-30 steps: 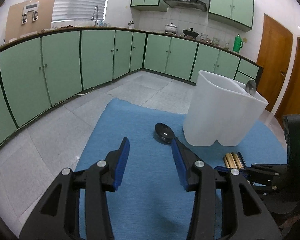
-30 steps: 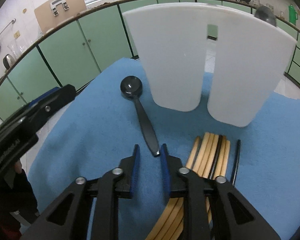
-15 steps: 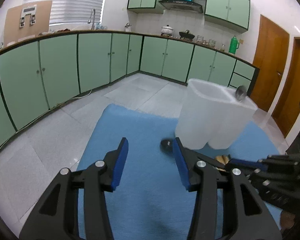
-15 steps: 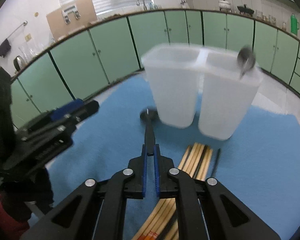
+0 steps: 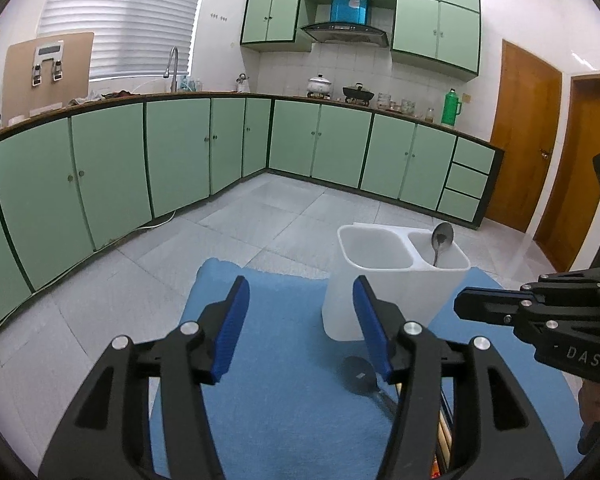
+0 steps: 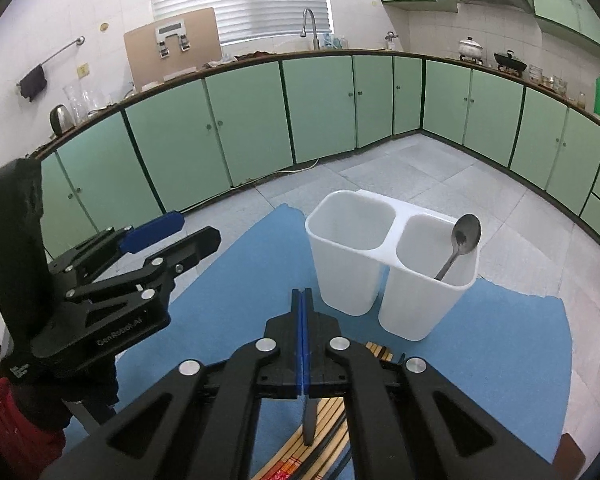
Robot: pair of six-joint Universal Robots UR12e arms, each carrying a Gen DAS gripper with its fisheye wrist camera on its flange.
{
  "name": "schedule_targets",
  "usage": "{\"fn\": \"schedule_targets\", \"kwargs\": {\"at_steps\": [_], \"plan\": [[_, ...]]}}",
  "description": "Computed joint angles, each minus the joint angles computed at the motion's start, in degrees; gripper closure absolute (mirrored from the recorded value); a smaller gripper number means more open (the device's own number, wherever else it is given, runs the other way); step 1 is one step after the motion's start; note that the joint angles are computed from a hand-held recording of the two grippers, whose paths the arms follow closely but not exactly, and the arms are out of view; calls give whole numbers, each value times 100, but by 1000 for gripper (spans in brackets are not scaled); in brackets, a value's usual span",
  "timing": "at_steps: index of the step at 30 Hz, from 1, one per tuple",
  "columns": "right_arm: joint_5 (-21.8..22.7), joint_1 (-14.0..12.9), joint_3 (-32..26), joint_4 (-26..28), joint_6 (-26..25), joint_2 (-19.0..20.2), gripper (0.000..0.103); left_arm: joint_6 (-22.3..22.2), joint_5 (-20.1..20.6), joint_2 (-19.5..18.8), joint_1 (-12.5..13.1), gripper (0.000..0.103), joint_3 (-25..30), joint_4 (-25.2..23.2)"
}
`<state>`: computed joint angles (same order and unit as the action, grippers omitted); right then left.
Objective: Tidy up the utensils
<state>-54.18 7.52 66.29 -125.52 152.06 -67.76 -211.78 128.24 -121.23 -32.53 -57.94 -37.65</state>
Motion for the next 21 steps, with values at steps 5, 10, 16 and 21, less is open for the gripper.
{"fn": "schedule_targets", "kwargs": {"at_steps": [5,10,16,21], "plan": [[-172,-40,227,468,-132,-49,103,-153,-30,49,-17,50,-112,-183],[-551,-55,815,467,-136,-231,90,-387,-211,128,-22,50,-340,-417],[-860,-14,1166,85,-123,-287,78,-561,-437,136,-60,50,-443,-657],[-873,-18,1151,53,-215,-270,77,-591,-501,147,-66,50,-474,-699]]}}
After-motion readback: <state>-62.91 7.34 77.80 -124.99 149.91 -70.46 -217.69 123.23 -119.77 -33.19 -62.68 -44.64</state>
